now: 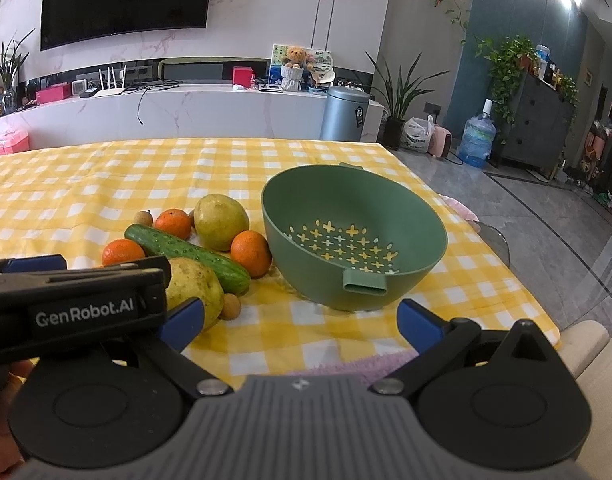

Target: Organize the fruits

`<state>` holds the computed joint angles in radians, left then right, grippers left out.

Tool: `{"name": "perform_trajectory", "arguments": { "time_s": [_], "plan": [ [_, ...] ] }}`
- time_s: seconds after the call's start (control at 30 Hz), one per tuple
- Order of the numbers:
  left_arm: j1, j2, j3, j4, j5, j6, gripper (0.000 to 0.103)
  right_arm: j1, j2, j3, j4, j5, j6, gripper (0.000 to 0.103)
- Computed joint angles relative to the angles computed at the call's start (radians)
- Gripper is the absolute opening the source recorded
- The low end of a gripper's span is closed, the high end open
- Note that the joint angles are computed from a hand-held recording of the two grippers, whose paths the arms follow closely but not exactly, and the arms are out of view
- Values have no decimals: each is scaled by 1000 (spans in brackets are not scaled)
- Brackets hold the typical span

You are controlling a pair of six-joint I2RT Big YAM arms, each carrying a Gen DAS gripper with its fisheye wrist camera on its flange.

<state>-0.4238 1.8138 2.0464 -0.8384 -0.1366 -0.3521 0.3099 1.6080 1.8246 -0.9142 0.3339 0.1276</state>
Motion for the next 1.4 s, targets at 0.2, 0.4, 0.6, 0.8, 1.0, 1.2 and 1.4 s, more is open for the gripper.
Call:
{"name": "perform_trajectory", "arguments": {
  "time_s": [0.2,0.4,0.6,0.8,1.0,1.2,1.4],
  "plan": [
    [2,4,6,-6,6,-1,103,0,-1,-1,-1,-2,0,99],
    [3,4,6,-8,8,0,103,0,-2,-3,1,-4,0,99],
    [3,3,4,-5,8,-1,103,-1,-4,-5,2,-3,-1,99],
    [3,3,4,-6,8,-1,103,-1,-3,-5,2,-3,-1,99],
    [5,7,9,-21,12,7,103,1,-2,-4,-1,1,-5,99],
    [4,7,9,-22,11,7,103,1,0,-3,-4,0,-5,99],
    [5,8,11,-24,11,7,103,1,0,-2,-4,1,-6,99]
  ]
}}
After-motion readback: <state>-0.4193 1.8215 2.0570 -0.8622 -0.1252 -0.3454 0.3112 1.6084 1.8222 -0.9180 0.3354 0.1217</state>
